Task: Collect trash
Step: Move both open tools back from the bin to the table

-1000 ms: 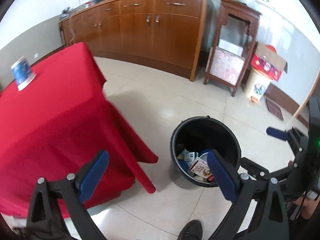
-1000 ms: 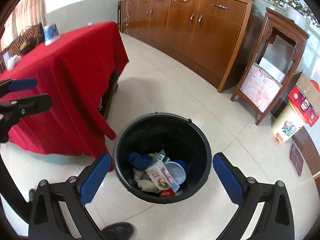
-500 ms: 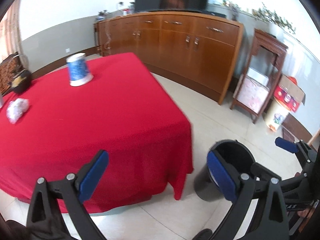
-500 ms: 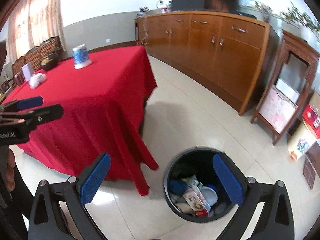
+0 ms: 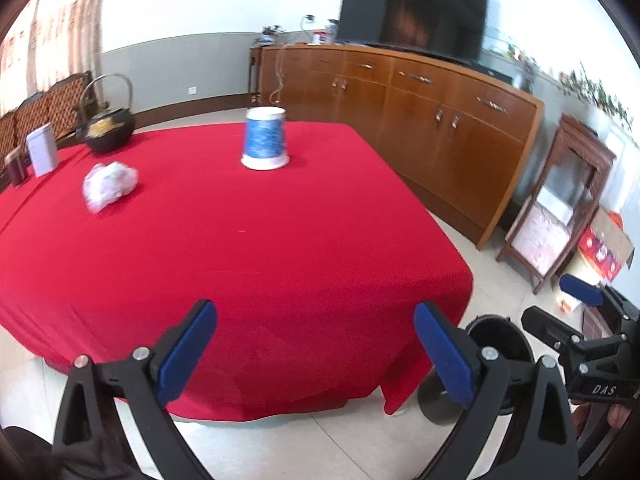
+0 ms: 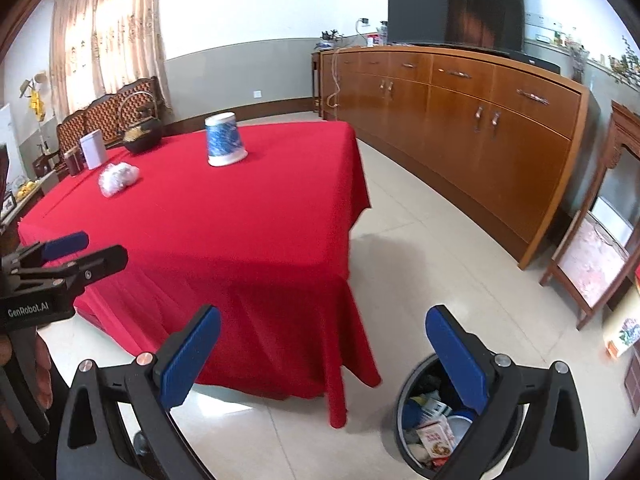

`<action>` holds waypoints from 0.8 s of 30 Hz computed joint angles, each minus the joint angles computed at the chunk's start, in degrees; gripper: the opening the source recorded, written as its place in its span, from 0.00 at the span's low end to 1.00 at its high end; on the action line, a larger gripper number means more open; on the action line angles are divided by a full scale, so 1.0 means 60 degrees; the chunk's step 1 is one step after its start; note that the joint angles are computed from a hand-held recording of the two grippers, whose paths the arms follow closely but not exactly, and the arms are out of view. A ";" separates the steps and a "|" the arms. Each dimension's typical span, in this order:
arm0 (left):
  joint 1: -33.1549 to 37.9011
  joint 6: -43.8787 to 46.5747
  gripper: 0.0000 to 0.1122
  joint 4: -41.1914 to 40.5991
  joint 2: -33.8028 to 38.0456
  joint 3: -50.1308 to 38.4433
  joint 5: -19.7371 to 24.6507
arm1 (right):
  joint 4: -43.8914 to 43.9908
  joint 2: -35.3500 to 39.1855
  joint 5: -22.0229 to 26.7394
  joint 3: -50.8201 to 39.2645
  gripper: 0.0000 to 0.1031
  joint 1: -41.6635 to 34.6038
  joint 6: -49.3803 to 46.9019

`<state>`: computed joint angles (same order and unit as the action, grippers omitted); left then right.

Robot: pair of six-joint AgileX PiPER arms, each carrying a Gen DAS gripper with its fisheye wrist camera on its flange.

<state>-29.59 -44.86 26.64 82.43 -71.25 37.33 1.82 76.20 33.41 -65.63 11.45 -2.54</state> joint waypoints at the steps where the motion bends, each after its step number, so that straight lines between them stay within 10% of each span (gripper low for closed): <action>1: 0.0147 0.0024 0.89 -0.0036 -0.0097 0.0081 -0.0010 | -0.0028 0.0102 0.0007 -0.0133 1.00 0.0164 0.0121; 16: 0.3429 0.2262 0.89 -0.0839 -0.0768 0.0478 -0.0277 | -0.0875 0.3329 0.1122 -0.4357 1.00 0.2592 0.1599; 24: 0.4985 0.4003 0.89 -0.2182 0.0119 -0.0467 -0.0336 | -0.1643 0.5877 0.3055 -0.8445 1.00 0.3389 0.1789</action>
